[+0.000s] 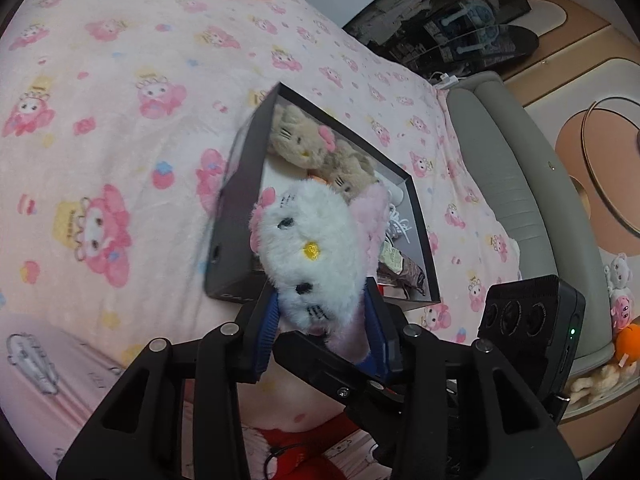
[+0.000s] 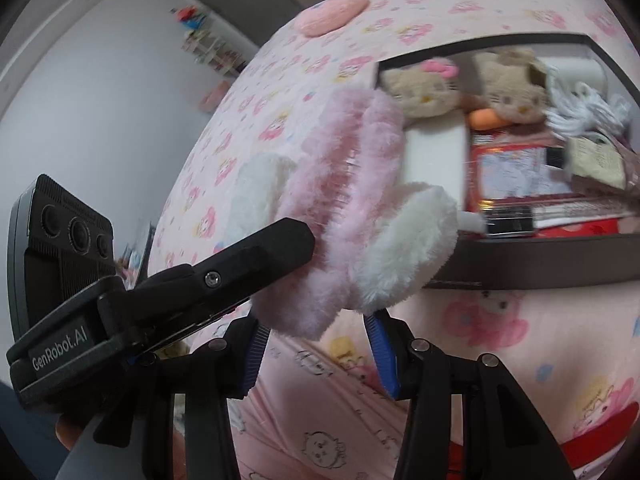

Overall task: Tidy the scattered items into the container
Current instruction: 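Lift the pink plush with both grippers and carry it over the black box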

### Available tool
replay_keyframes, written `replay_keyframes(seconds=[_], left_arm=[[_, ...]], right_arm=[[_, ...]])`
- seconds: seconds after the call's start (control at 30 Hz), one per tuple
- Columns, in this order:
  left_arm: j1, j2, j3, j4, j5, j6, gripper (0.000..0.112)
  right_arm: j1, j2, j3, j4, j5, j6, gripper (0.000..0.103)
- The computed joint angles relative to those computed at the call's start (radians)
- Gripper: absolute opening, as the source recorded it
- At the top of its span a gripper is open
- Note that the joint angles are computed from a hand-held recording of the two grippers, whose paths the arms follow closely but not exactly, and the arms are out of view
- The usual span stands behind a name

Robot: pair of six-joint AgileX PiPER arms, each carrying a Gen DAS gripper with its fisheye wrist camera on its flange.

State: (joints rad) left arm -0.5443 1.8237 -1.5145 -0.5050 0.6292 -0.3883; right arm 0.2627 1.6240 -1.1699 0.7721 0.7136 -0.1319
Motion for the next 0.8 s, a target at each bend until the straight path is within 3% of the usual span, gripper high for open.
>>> replay_keyframes(seconds=[0.37, 0.5, 0.7, 0.8], left_arm=[[-0.045, 0.124, -0.167, 0.101, 0.019, -0.102, 0.040], [-0.050, 0.155, -0.211, 0.103, 0.038, -0.114, 0.040], [-0.078, 0.212, -0.318, 0.218, 0.089, -0.216, 0.043], [-0.072, 0.241, -0.351, 0.176, 0.099, -0.186, 0.043]], right_arm=[[-0.053, -0.020, 0.007, -0.100, -0.047, 0.122, 0.043], [-0.109, -0.043, 0.042, -0.044, -0.039, 0.062, 0.043], [-0.208, -0.107, 0.125, 0.042, -0.009, -0.050, 0.043], [-0.225, -0.107, 0.132, 0.040, -0.015, -0.055, 0.043]])
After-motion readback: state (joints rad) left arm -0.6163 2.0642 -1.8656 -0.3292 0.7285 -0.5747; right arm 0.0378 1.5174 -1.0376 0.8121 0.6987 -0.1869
